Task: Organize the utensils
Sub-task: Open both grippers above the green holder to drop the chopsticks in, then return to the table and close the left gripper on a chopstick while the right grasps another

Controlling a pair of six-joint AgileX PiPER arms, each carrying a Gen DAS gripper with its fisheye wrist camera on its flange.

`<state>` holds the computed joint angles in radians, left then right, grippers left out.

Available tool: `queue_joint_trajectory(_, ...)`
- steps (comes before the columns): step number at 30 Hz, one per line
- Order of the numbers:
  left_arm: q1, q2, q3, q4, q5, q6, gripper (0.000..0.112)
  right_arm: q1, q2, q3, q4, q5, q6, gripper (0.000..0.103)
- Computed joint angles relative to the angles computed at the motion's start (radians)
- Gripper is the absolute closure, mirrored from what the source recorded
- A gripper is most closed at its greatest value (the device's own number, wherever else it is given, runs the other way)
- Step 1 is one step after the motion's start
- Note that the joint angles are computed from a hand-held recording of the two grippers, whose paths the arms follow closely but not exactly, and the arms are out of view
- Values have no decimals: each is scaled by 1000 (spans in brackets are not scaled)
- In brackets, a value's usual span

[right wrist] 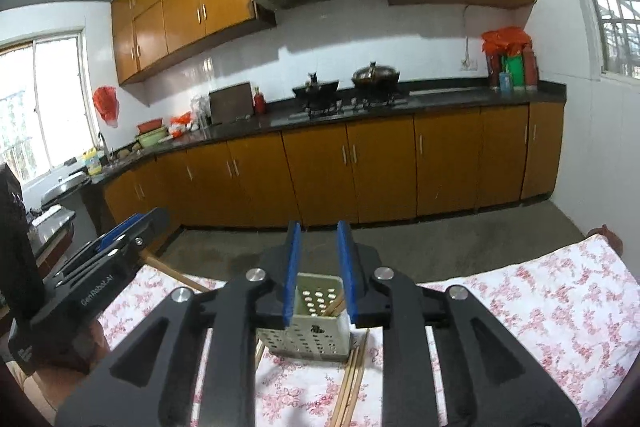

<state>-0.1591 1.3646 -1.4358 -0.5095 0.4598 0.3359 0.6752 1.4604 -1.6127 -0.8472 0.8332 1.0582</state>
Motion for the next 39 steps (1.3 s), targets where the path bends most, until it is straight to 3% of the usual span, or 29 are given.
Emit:
queue_joint_trajectory(5,103,-103,67,-117,68,103,65,112,-163,181,-163,113,166,82)
queue_joint_trajectory(9,192,-198,229,-143,80,187,62,123,-246,350,-103,170,230,82)
queue_joint_trajectory(11,203,-203,311,-78,84,169,62,69,-248,440,20,118,203,82)
queue_joint_trajectory(15,209,-155,422,5,118,120,68,-46,-166,581,274,-82,103,87)
queue_joint_trajectory(17,197,-135,458,30,120,106,71,-67,-105,619,352,-178,68,88)
queue_joint_trajectory(20,187,-106,502,36,130,122,76,-61,-27,629,372,-241,84,88)
queue_joint_trajectory(28,123,-60,562,33,97,116,77,-46,61,600,384,-260,74,88)
queue_joint_trajectory(33,86,-37,569,41,93,106,84,-14,81,575,278,-167,156,95)
queue_joint_trajectory(39,72,-20,580,49,88,106,89,-30,49,610,262,-162,183,95)
